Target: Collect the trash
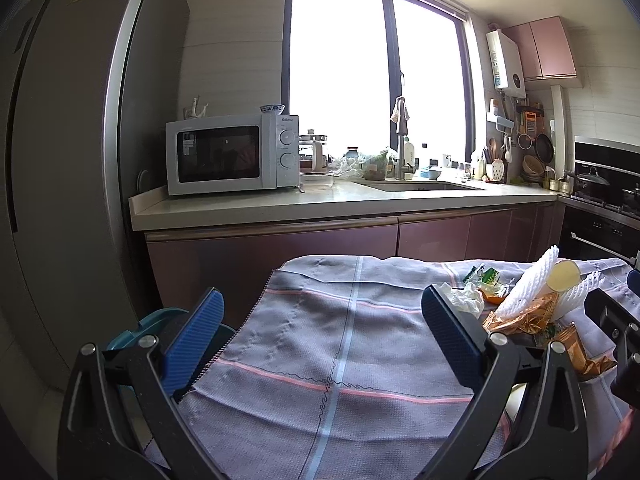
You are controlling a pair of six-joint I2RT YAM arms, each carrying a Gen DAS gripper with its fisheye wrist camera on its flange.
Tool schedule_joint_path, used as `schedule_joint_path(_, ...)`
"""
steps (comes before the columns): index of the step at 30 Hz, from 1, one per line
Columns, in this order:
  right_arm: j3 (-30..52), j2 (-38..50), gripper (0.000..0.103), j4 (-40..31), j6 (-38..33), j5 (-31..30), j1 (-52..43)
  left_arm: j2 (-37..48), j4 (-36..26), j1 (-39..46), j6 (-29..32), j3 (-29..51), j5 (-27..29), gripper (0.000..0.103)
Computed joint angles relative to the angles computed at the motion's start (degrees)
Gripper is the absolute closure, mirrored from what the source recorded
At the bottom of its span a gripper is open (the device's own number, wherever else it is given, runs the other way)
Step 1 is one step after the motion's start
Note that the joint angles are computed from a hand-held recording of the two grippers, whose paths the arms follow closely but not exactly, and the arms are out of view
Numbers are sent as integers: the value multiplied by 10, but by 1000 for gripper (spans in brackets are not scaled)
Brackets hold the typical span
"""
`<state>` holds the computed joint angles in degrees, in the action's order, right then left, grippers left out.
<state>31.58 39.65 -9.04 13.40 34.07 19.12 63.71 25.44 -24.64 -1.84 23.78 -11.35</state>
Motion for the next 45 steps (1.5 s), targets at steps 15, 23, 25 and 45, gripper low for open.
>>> schedule_joint_path(15,-1,-7,6,-8,3,0,0,-6,-3,3,0,-3,0,5)
schedule_joint_path(23,0,-10,6,-12,3,1,1,-19,-14,5,2,-7,3,5)
schedule_joint_path(25,0,-11,6,-13,3,3,2,-22,-16,6,2,-8,5,5)
schedule_joint_path(45,0,-15,6,-20,7,-5,-4,-15,-33,-10,3,1,1,5)
